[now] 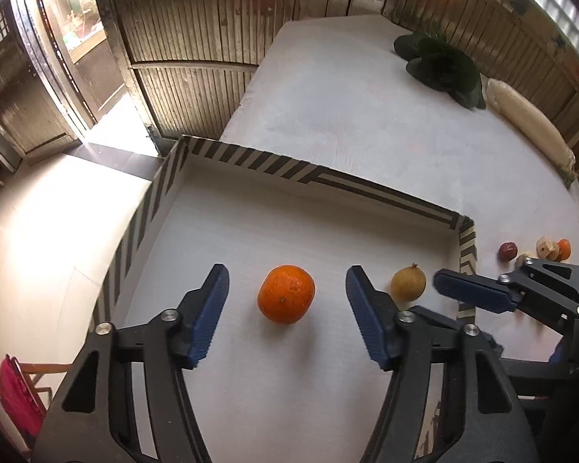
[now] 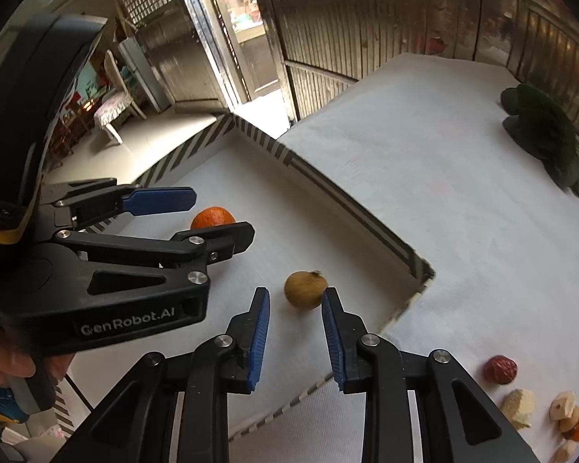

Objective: Organize fruits
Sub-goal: 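Open both tools to drop the orange and brown fruit into the box, then move both tools back over the remaining foods on the table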

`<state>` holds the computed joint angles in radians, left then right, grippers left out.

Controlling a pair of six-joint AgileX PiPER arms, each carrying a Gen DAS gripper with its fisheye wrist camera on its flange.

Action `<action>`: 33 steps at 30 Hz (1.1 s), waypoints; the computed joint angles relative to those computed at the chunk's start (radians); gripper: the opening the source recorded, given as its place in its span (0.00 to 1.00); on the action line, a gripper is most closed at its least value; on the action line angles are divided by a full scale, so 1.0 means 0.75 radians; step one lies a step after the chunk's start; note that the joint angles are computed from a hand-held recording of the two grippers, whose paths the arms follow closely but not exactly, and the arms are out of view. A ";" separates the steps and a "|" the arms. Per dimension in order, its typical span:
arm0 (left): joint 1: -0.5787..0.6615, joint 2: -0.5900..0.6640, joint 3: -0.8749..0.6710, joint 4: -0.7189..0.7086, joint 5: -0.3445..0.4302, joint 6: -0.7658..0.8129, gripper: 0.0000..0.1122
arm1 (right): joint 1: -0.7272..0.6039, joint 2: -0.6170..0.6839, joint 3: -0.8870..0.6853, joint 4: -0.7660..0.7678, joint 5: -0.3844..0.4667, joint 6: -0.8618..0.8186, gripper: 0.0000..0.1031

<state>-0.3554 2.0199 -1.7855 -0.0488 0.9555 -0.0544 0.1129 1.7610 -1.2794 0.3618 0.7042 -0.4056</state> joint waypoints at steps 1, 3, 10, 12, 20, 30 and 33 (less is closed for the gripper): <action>-0.002 -0.014 0.007 0.003 -0.002 -0.005 0.58 | -0.008 -0.023 0.016 0.010 -0.006 0.002 0.26; -0.015 -0.035 0.020 0.025 -0.010 -0.019 0.58 | -0.021 -0.070 0.053 0.024 -0.021 0.007 0.27; -0.085 -0.141 0.089 0.036 -0.048 -0.041 0.58 | -0.066 -0.257 0.201 0.000 -0.072 0.063 0.32; -0.115 -0.158 0.093 0.033 -0.050 -0.045 0.58 | -0.090 -0.318 0.257 -0.008 -0.091 0.080 0.37; -0.247 -0.178 0.079 0.012 -0.031 -0.044 0.58 | -0.297 -0.553 0.474 0.018 -0.102 0.064 0.40; -0.432 -0.131 0.025 0.000 0.006 -0.047 0.58 | -0.736 -0.792 0.702 0.106 0.023 -0.139 0.42; -0.488 -0.111 0.014 0.018 0.008 -0.063 0.58 | -0.888 -0.818 0.752 0.154 0.069 -0.266 0.42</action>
<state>-0.7210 1.9364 -1.7747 -0.0354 0.9617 -0.1014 -0.5534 1.1476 -0.7151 0.4775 0.7562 -0.6048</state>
